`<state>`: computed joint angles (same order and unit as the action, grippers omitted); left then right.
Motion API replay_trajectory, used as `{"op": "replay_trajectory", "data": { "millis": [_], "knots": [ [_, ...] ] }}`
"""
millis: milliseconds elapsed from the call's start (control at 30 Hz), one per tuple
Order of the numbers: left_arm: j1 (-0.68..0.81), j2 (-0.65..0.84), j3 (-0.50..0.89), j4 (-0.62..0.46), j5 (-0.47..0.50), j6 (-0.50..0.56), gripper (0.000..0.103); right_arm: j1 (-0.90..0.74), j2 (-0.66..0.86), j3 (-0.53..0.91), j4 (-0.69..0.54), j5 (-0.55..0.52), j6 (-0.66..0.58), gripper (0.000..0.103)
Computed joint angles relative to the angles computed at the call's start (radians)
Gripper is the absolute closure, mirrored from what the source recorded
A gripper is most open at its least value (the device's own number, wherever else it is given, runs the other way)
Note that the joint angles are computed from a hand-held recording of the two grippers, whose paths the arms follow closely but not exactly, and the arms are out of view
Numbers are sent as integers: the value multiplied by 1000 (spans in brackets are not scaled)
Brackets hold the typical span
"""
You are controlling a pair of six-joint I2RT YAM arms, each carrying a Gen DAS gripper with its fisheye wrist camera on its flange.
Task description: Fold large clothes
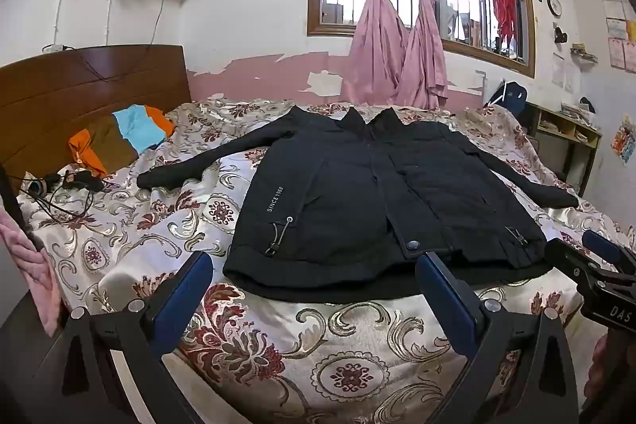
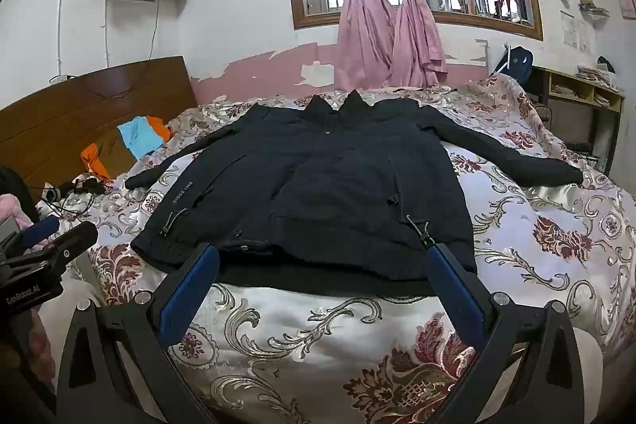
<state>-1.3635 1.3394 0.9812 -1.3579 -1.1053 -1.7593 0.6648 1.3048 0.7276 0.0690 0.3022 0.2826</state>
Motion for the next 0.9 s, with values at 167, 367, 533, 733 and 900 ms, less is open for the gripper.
{"op": "replay_trajectory", "data": {
  "millis": [167, 367, 533, 733, 900],
  "knots": [
    [0, -1, 1, -6, -2, -1, 0, -1, 1, 2, -4, -1, 1, 1],
    [-4, -22, -9, -12, -6, -2, 0, -1, 2, 0, -1, -1, -1, 1],
    [5, -5, -4, 31, -1, 40, 0, -2, 3, -3, 2, -1, -1, 1],
    [0, -8, -2, 37, -4, 55, 0, -2, 4, -4, 4, -1, -1, 1],
    [-7, -10, -3, 21, -8, 37, 0, -2, 4, -3, 3, -2, -1, 1]
  ]
}}
